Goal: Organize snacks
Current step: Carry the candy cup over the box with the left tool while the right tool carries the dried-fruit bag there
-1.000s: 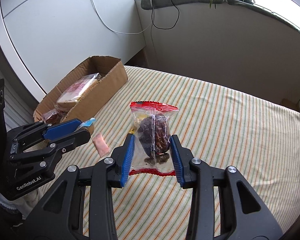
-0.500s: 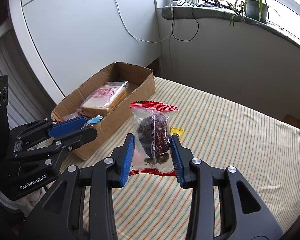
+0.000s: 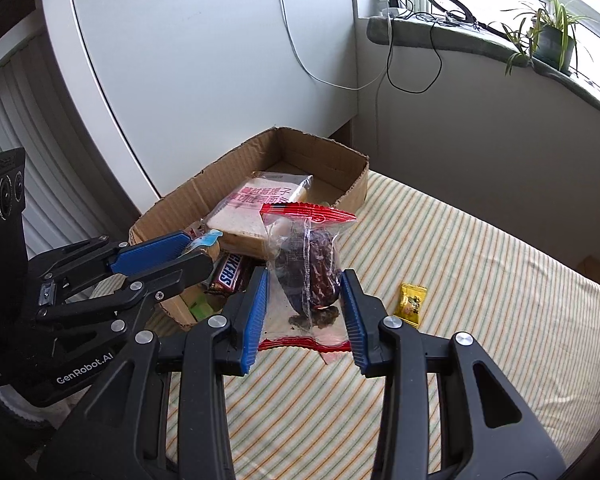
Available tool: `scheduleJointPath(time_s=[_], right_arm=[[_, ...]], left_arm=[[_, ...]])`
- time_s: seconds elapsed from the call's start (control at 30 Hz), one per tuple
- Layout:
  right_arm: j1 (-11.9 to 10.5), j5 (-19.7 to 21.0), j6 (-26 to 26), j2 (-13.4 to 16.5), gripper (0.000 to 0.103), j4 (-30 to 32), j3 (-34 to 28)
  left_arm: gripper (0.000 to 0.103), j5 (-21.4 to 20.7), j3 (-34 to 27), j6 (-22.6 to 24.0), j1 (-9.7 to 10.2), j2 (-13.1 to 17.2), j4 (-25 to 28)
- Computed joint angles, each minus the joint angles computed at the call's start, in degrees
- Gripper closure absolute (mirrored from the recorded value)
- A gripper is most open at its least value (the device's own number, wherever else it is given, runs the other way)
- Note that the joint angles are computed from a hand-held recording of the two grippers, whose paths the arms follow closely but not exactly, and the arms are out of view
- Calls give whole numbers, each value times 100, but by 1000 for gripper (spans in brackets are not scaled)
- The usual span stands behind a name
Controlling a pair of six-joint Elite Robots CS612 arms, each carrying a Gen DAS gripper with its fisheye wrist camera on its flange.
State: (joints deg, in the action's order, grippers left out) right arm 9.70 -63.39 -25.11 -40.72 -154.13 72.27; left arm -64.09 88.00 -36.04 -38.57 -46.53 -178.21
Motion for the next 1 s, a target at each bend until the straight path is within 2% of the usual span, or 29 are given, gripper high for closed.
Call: scheduleJointPath(time_s=[0.47,1.0], right_arm=[[279,-70,-89,249,65,278,-411],[425,-94,-150,519,65,710,-818]], left_arm=[[78,135,326,-153,155,-130,-161],[78,159,433,-359,294,-163,-22]])
